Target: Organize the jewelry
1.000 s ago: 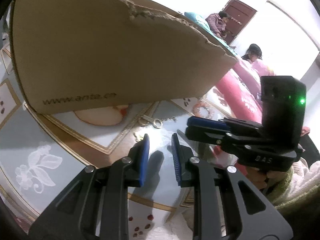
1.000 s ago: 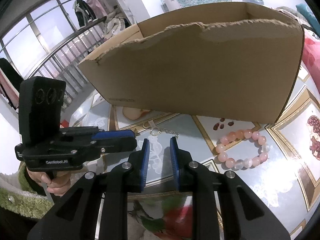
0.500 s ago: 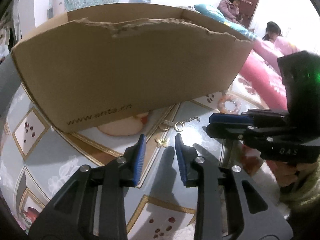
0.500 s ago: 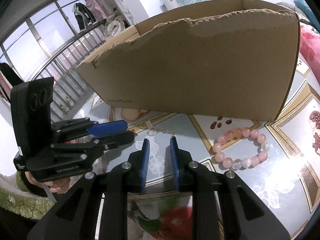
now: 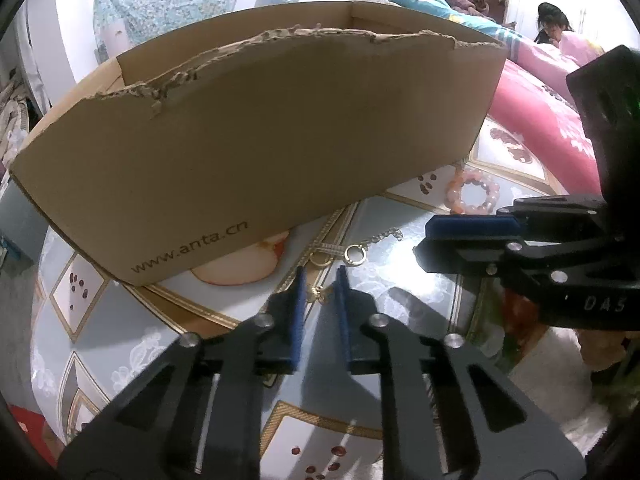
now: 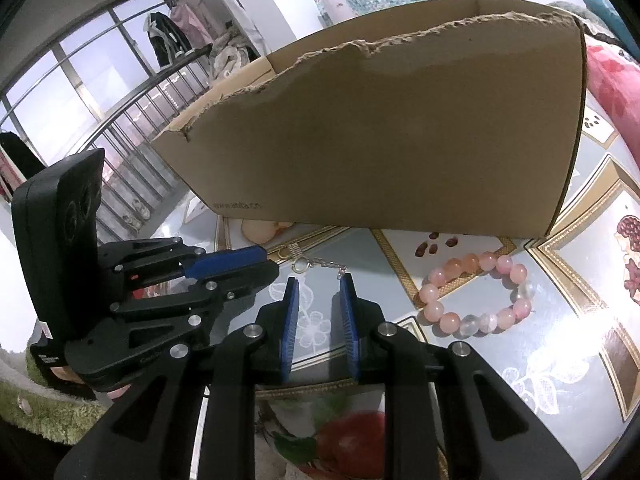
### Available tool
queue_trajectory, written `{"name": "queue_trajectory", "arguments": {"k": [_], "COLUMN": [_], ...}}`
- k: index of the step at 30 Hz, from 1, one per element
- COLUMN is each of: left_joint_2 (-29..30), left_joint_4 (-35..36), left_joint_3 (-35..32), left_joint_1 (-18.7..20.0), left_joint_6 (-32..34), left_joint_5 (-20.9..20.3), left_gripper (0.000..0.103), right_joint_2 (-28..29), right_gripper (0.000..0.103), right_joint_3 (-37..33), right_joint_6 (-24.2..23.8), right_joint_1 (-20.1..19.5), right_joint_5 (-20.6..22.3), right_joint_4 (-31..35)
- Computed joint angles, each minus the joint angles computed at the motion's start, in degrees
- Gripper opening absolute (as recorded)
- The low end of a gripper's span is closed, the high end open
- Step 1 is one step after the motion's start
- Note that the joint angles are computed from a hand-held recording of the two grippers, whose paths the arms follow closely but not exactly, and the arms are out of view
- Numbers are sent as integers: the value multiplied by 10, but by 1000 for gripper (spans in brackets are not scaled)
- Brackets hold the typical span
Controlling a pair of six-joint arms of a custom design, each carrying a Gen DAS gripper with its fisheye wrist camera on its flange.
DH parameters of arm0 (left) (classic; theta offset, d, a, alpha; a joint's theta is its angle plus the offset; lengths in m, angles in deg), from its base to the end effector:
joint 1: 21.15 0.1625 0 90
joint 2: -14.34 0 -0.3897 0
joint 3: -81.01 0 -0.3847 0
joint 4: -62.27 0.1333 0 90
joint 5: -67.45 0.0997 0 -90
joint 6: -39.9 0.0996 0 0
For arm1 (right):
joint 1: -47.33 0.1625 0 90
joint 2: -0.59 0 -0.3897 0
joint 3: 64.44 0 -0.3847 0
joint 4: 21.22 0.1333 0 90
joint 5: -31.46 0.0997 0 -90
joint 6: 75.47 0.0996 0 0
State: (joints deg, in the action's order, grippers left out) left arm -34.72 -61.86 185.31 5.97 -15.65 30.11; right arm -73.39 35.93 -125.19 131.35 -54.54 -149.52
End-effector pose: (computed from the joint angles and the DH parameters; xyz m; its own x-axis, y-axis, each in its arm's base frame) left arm -0.3891 -0.4380 0.0486 -0.6969 0.0285 -0.7166 0.4519 0.7934 -0.4079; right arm 0.0801 -0.5817 0.2894 -0.7202 -0.6845 0.1133 -0.6921 0.6975 -0.1855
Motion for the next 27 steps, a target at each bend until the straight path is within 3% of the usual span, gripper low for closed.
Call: {"name": "queue_trajectory", "arguments": {"k": [10,11,12,18,23,27], "left_joint_2": [-9,-12,-15,-34,-56,-74], "left_joint_4": [-10,-19,-26,-36,-85,-78], "left_joint_3": [13,18,21,39,70,86], "left_joint_1": [-3,-5,-5,-5,-10,-14], "left_joint_6": [-3,-1,3,-10,-5,-30], "left_joint_5": [-1,0,-2,-5,-7,4], "left_gripper": [11,2,0,0,0,0], "right_joint_2": [-13,-14,-14,-18,-19,-16], "right_gripper": [21,21,21,21,21,21], "right_joint_3": [9,9,9,19,19,20], "right_joint_6": [-5,-5,-6,-22,-25,-32], "right_joint_1": [-5,-5,-5,3,4,8], "right_joint_5": [8,8,8,-7,-4,-4], "right_joint_4": [-7,-7,-8,-31,-26,-13]}}
